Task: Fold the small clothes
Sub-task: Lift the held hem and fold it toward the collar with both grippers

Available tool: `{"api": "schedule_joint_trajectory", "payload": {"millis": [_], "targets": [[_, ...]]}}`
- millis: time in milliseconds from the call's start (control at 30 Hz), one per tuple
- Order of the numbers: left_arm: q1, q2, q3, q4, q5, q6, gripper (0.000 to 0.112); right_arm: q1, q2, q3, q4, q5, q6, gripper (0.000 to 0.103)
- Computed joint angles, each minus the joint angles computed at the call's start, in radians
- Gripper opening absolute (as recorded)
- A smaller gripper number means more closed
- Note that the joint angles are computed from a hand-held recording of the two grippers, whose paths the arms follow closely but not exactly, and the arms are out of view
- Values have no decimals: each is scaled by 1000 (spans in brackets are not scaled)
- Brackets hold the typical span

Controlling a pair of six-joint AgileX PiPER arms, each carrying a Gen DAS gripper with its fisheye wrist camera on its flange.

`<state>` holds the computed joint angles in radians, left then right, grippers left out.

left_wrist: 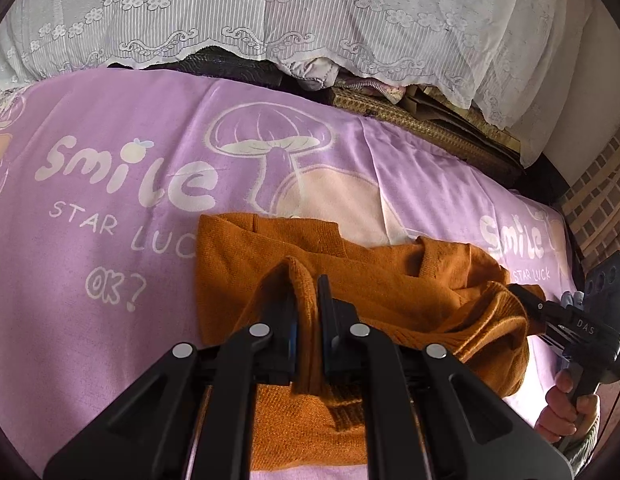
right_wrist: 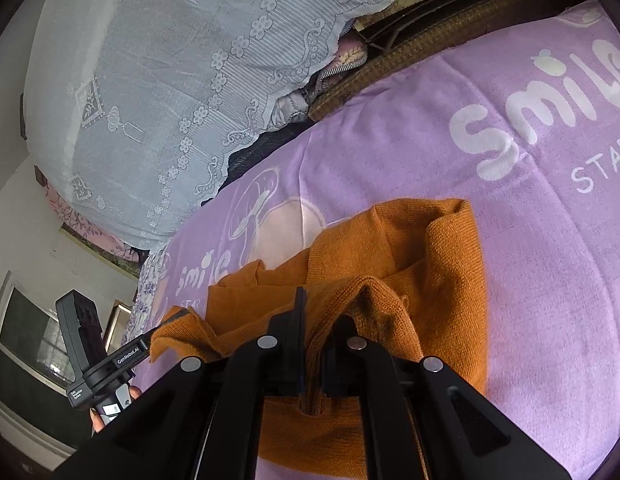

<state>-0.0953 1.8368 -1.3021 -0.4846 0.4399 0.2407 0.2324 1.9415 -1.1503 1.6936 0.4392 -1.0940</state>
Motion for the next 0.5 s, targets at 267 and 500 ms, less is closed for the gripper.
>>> {"api": "schedule_joint_trajectory", "payload": {"millis": [267,500], "targets": [[10,90,-60,45,-53,-73,8,-33,110,-102,-36,8,62,6],[2,182,-137,182,-39,-223,11,-61,189,-161,-23,58,83,9]]}}
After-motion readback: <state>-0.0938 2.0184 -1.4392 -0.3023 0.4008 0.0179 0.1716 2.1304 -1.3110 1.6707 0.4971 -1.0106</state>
